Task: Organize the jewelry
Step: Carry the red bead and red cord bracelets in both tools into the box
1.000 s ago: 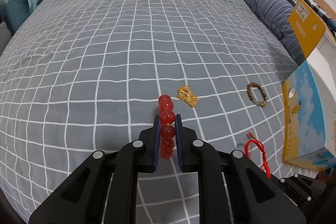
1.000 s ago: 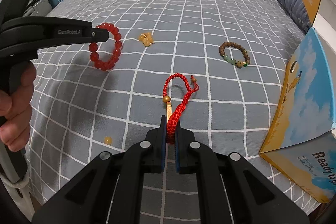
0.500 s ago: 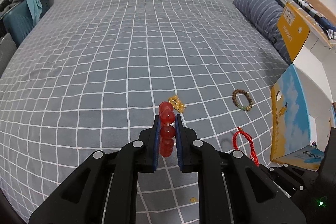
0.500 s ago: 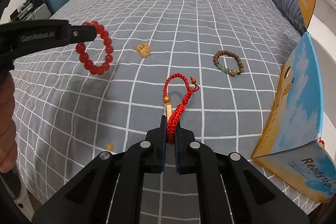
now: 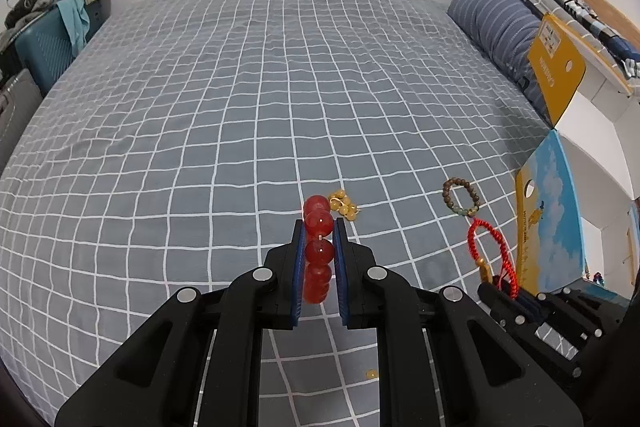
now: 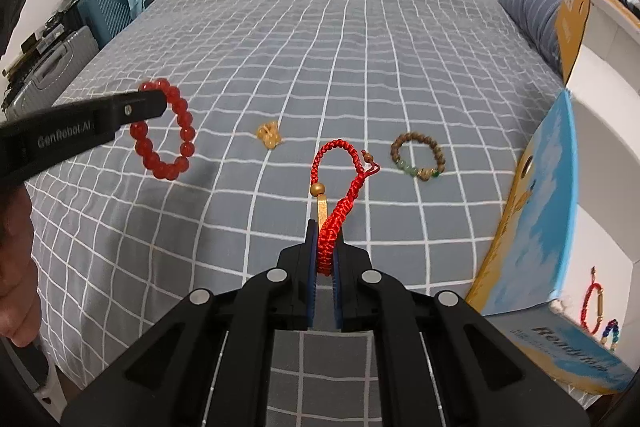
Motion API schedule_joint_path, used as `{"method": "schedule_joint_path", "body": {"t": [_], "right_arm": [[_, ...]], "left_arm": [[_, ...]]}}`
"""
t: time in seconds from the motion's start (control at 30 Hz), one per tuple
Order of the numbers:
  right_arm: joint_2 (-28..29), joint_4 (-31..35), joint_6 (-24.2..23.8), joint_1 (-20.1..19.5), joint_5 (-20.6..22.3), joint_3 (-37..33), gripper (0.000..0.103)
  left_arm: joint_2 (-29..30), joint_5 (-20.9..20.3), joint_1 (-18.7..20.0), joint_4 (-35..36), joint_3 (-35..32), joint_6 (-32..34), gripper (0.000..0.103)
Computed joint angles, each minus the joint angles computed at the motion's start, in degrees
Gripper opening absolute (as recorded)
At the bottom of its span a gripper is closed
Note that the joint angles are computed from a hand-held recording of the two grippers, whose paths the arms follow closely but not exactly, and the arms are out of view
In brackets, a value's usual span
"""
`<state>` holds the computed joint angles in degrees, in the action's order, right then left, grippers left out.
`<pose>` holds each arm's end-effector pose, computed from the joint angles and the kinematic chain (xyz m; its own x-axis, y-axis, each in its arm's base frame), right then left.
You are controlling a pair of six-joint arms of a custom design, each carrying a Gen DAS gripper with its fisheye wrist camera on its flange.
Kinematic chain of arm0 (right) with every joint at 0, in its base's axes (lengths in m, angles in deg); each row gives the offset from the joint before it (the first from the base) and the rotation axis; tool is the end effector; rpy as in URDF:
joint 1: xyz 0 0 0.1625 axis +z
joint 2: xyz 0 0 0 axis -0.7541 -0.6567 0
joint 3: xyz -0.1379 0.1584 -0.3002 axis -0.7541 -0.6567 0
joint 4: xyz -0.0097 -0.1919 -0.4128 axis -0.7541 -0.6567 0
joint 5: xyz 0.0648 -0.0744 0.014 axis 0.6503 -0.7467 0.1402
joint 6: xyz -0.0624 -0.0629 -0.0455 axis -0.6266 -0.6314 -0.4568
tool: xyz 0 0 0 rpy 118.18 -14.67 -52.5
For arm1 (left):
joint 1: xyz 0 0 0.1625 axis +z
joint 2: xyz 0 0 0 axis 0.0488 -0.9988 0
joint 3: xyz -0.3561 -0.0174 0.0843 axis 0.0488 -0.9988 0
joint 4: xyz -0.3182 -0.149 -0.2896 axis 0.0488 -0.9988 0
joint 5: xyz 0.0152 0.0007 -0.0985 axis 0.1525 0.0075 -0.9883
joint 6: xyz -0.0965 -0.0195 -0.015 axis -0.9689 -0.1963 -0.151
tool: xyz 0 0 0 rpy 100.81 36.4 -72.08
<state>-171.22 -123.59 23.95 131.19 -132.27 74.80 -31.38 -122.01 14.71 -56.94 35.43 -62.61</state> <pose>0.0529 -0.4104 0.3709 -0.5877 -0.5795 0.5646 -0.7422 0.6640 -0.0910 -0.4971 -0.3760 -0.0083 -0.7129 -0.3528 -0.6061 0.1942 0.7311 -0.6540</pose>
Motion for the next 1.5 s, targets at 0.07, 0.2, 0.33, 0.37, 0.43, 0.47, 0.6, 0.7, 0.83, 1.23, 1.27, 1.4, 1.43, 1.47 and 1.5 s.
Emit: {"method": "schedule_joint_path", "body": {"t": [0.07,0.2,0.33,0.37,0.43,0.47,0.6,0.7,0.83,1.23,1.27,1.4,1.43,1.47,1.5], "right_arm": [[-0.27,0.97,0.34,0.15,0.5,-0.73,0.005],[-0.08,2.72,1.65,0.46,1.51,-2.65,0.005],[0.35,3.77,2.69,0.87,2.28,-4.61,0.005],[0.59,4.02,2.93,0.97,2.32,-5.13,0.005],[0.71,4.25,3.12,1.05,2.78,-6.07,0.005],[0.81,4.16,3.26,1.11,2.91,-6.6,0.005],[1.35,3.9,4.52,0.84,3.57,-8.94,0.005],[1.44,3.79,4.92,0.17,4.01,-10.51,0.005],[1.71,2.99,4.99,-1.22,4.23,-12.38,0.005],[2.45,2.63,6.31,-6.05,6.41,-18.31,0.005],[2.4,2.79,6.45,-6.47,6.62,-18.69,0.005],[2.46,2.76,6.64,-8.46,7.23,-20.57,0.005],[2.51,2.66,6.53,-9.17,7.36,-21.15,0.005],[2.63,2.6,6.6,-9.6,7.43,-21.57,0.005],[2.64,2.54,6.69,-10.27,7.64,-21.93,0.005]], "left_arm": [[0.22,0.03,-0.23,0.53,-0.59,0.09,0.013],[0.42,0.34,-0.68,1.58,-1.63,-0.06,0.013],[0.89,0.78,-1.19,2.74,-2.94,-0.42,0.013],[1.04,0.89,-1.26,2.95,-3.28,-0.5,0.013],[1.45,1.19,-1.5,3.51,-4.14,-0.76,0.013],[1.83,1.34,-1.58,3.88,-4.81,-0.71,0.013],[3.6,2.15,-1.93,4.93,-7.78,0.41,0.013],[5.06,2.97,-2.08,3.8,-9.79,2.8,0.013],[6.91,3.09,-1.81,1.5,-12.02,6.5,0.013],[15.21,3.54,-0.53,-6.98,-21.25,18.92,0.013],[16.26,3.47,-0.4,-7.72,-22.51,20.29,0.013],[20.03,3.47,-0.24,-10.09,-27.19,25.17,0.013],[21.48,3.47,-0.17,-10.97,-29.0,26.88,0.013],[22.4,3.37,-0.12,-11.38,-30.21,27.9,0.013],[24.11,3.1,-0.02,-12.02,-32.49,29.78,0.013]]}}
